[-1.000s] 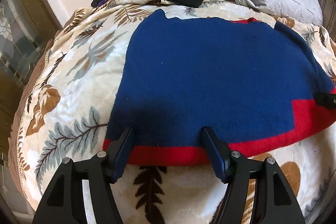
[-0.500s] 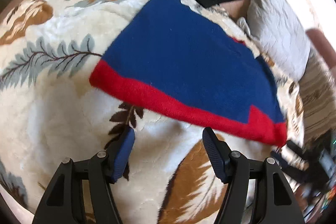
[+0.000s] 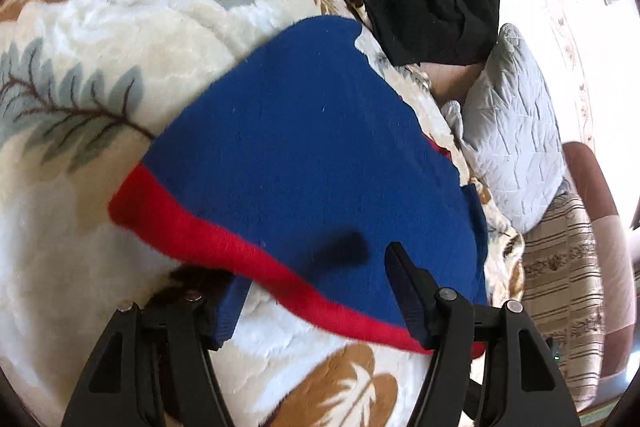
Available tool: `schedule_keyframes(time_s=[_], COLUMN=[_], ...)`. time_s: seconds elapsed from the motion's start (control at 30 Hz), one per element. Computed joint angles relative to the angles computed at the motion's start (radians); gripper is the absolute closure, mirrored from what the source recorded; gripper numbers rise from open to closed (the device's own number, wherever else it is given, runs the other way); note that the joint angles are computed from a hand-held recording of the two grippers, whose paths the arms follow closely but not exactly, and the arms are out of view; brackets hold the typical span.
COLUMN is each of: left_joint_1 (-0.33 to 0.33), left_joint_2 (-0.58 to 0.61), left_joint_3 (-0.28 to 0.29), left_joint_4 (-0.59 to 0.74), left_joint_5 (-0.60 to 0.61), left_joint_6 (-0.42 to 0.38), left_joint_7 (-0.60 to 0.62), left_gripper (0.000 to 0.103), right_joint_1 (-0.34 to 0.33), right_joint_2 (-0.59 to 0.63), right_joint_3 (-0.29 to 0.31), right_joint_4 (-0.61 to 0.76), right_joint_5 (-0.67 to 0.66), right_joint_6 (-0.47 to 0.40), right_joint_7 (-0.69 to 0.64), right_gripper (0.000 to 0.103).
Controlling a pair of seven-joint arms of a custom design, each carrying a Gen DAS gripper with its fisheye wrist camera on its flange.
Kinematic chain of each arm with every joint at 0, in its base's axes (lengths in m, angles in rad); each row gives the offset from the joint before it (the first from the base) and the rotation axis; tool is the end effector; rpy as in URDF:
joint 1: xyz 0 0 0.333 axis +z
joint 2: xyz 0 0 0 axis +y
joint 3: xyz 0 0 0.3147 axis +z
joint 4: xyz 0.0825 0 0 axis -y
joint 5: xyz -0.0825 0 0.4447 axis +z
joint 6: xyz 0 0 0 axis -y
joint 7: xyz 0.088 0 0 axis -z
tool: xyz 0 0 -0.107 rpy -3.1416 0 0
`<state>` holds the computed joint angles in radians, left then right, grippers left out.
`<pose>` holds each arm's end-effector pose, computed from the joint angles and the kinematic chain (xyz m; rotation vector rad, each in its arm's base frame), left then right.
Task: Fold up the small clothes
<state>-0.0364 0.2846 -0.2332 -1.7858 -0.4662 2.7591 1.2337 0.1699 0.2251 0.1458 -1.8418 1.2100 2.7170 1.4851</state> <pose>0.7125 -0.1630 0.4445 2.4699 -1.5101 1.1679 0.6818 0.1811 0.4302 -1.0163 1.9222 0.3796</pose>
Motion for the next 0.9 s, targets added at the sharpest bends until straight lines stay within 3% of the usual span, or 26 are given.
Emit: schedule_keyframes(time_s=[0.07, 0.1, 0.2, 0.27, 0.37, 0.4, 0.43, 0.5, 0.57, 0.6, 0.67, 0.8, 0.9], left_joint_1=[-0.069, -0.121, -0.146, -0.134, -0.108, -0.106, -0.112, -0.137, -0.153, -0.156, -0.156, -0.154, -0.155], left_joint_2=[0.013, 0.023, 0.035, 0.047, 0.051, 0.051, 0.047, 0.036, 0.027, 0.021, -0.007, -0.076, -0.135], left_joint_3=[0.069, 0.120, 0.138, 0.124, 0.100, 0.099, 0.106, 0.131, 0.146, 0.147, 0.147, 0.138, 0.132], left_joint_4=[0.021, 0.046, 0.062, 0.074, 0.073, 0.073, 0.068, 0.060, 0.056, 0.054, 0.028, -0.043, -0.103], left_joint_5=[0.177, 0.327, 0.485, 0.506, 0.487, 0.488, 0.507, 0.571, 0.625, 0.643, 0.673, 0.722, 0.776], left_joint_6=[-0.006, -0.042, -0.041, -0.026, -0.005, -0.002, 0.002, 0.005, 0.006, 0.007, 0.021, 0.057, 0.064], left_joint_7=[-0.117, -0.199, -0.264, -0.267, -0.252, -0.251, -0.261, -0.299, -0.336, -0.347, -0.362, -0.366, -0.382], left_gripper=[0.047, 0.053, 0.063, 0.071, 0.078, 0.079, 0.080, 0.082, 0.083, 0.083, 0.084, 0.085, 0.086], right_joint_1=[0.013, 0.019, 0.043, 0.039, 0.070, 0.064, 0.083, 0.186, 0.264, 0.275, 0.256, 0.314, 0.305], right_joint_2=[0.028, 0.040, 0.073, 0.080, 0.080, 0.078, 0.074, 0.058, 0.041, 0.031, 0.015, -0.039, -0.100], right_joint_3=[0.001, 0.001, 0.003, 0.010, -0.036, -0.029, -0.049, -0.157, -0.242, -0.254, -0.235, -0.310, -0.296], right_joint_4=[0.027, 0.039, 0.068, 0.069, 0.053, 0.048, 0.042, 0.023, 0.004, -0.005, -0.024, -0.080, -0.137], right_joint_5=[-0.017, -0.040, -0.152, -0.212, -0.414, -0.435, -0.506, -0.778, -0.978, -1.026, -1.053, -1.268, -1.341], right_joint_6=[0.054, 0.076, 0.159, 0.181, 0.191, 0.200, 0.212, 0.236, 0.264, 0.273, 0.293, 0.318, 0.323], right_joint_7=[0.012, 0.025, 0.093, 0.128, 0.269, 0.277, 0.324, 0.490, 0.609, 0.639, 0.661, 0.824, 0.872], right_gripper=[0.037, 0.037, 0.037, 0.038, 0.068, 0.070, 0.071, 0.078, 0.080, 0.081, 0.082, 0.082, 0.082])
